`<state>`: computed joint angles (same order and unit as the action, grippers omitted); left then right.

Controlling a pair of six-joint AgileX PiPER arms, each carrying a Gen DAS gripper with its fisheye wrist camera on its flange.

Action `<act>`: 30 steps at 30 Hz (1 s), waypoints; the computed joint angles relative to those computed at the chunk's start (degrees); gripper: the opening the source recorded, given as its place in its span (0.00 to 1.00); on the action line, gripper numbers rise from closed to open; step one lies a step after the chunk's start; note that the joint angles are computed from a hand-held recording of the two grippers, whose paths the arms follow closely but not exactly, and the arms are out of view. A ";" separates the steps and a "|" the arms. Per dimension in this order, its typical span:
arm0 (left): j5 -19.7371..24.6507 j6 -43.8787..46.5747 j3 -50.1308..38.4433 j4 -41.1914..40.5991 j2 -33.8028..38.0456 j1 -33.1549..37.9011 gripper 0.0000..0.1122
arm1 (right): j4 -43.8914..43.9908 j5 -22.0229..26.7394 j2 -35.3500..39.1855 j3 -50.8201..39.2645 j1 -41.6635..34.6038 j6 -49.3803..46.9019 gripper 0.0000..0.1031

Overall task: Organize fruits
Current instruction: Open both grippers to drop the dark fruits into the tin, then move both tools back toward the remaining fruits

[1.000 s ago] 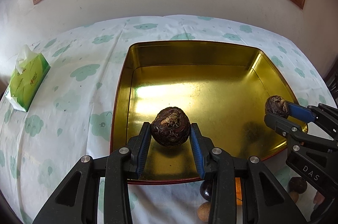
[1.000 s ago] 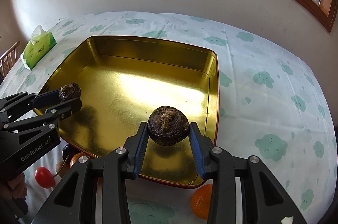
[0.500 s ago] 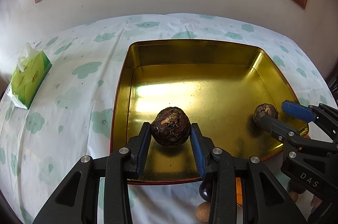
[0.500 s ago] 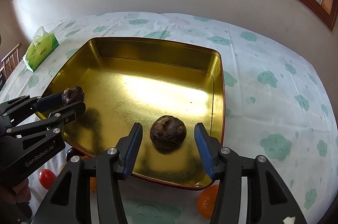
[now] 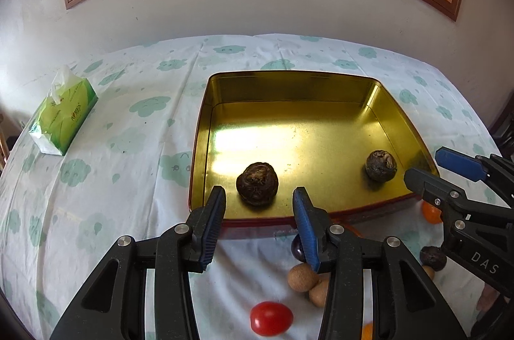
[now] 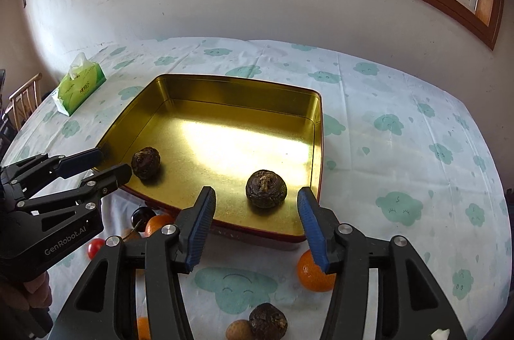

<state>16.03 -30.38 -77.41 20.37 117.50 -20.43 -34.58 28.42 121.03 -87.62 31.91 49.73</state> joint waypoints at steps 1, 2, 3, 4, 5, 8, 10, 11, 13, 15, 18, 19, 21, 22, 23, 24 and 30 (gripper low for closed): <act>-0.33 -1.07 1.38 0.88 -1.11 -0.19 0.40 | -1.30 -0.46 -1.25 1.66 0.33 1.73 0.49; -0.70 -1.60 2.80 1.20 -2.19 -0.37 0.40 | -2.44 -0.89 -2.43 3.25 0.67 3.32 0.49; -1.18 -2.58 4.41 1.99 -3.34 -0.62 0.40 | -3.62 -1.39 -3.64 4.93 1.04 4.92 0.49; -1.79 -4.52 6.16 3.72 -4.50 -0.94 0.40 | -5.17 -1.70 -4.79 6.55 1.51 6.90 0.49; -2.46 -7.34 8.08 6.34 -5.73 -1.36 0.40 | -7.01 -1.87 -5.93 8.21 2.09 9.20 0.49; -3.50 -17.32 13.07 15.69 -8.89 -2.82 0.40 | -11.15 -2.34 -9.12 12.87 3.51 14.56 0.49; -4.07 -23.06 16.00 20.68 -10.62 -3.57 0.40 | -13.44 -2.27 -10.90 15.66 4.50 17.61 0.49; -4.34 -26.43 17.66 23.61 -11.54 -4.03 0.40 | -14.97 -2.19 -11.77 17.12 5.06 19.64 0.49; -4.70 -33.76 20.49 29.92 -12.99 -4.95 0.40 | -17.80 -2.34 -13.58 20.31 6.01 23.83 0.49; -4.87 -39.64 22.92 34.74 -14.10 -5.72 0.40 | -19.77 -2.43 -15.14 23.19 6.86 27.17 0.49; -4.68 -51.02 26.51 44.58 -15.50 -6.85 0.40 | -23.47 -2.18 -17.17 27.38 8.31 32.66 0.49; -4.39 -54.17 27.52 47.20 -15.83 -7.21 0.40 | -24.80 -2.11 -17.80 28.87 8.80 34.67 0.49; -4.20 -60.63 29.66 52.60 -16.65 -7.68 0.40 | -26.50 -2.06 -18.77 31.28 9.61 37.47 0.49; -3.96 -63.32 30.71 54.80 -17.03 -8.01 0.40 | -27.37 -1.81 -19.11 32.36 10.10 38.97 0.49; -3.69 -65.60 31.53 56.67 -17.23 -8.24 0.40 | -28.07 -1.68 -19.44 33.41 10.49 40.29 0.49; -3.46 -68.12 32.47 58.67 -17.51 -8.47 0.40 | -28.91 -1.73 -19.80 34.55 10.86 41.78 0.49; -1.94 -82.42 37.28 70.27 -17.71 -9.85 0.40 | -33.09 -2.12 -21.26 39.91 11.80 49.09 0.49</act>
<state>14.09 -112.80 -40.13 90.64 99.79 -30.28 -67.67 26.30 99.77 -47.71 43.71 98.82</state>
